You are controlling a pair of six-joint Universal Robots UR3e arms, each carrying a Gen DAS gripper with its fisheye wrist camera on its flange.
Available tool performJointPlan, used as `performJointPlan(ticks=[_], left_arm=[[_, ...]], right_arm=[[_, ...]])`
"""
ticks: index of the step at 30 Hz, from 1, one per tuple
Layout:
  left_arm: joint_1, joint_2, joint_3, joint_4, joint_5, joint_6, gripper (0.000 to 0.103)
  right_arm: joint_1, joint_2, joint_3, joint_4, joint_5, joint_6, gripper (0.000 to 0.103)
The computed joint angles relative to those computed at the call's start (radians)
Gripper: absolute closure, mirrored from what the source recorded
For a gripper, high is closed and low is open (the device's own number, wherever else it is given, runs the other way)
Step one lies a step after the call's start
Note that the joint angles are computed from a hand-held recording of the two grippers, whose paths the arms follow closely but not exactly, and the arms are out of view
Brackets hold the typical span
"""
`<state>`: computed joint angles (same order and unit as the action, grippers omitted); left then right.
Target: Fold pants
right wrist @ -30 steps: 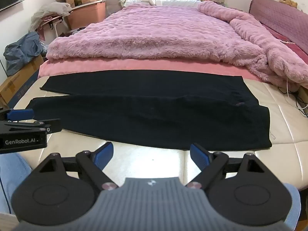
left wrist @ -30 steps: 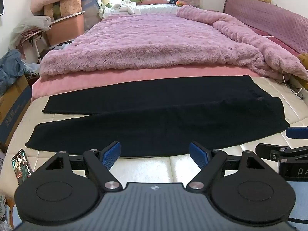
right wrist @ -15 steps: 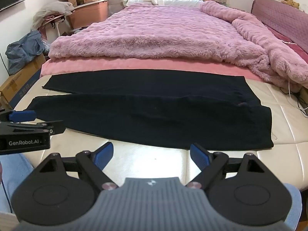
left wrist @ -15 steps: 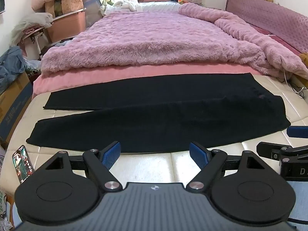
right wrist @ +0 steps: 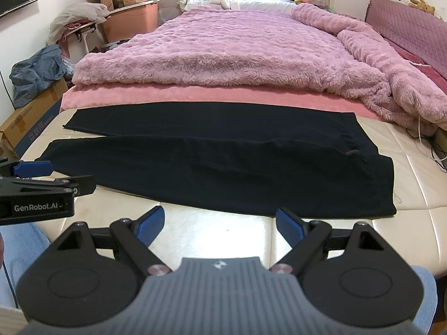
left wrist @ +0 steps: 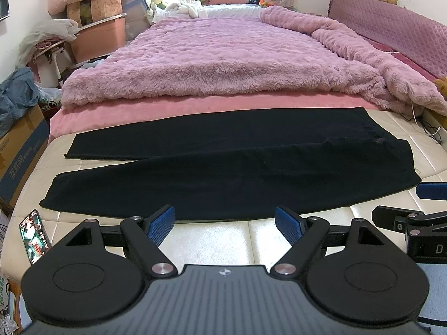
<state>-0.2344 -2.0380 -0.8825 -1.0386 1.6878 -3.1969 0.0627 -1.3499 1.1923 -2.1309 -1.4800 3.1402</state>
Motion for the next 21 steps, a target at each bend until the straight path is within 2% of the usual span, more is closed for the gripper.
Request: performJointPlan(ticks=[21], left_arm=[[-0.006, 0.033, -0.031, 0.011, 0.012, -0.002, 0.008]], right_arm=[[-0.003, -0.021, 0.004, 0.003, 0.002, -0.001, 0.020]])
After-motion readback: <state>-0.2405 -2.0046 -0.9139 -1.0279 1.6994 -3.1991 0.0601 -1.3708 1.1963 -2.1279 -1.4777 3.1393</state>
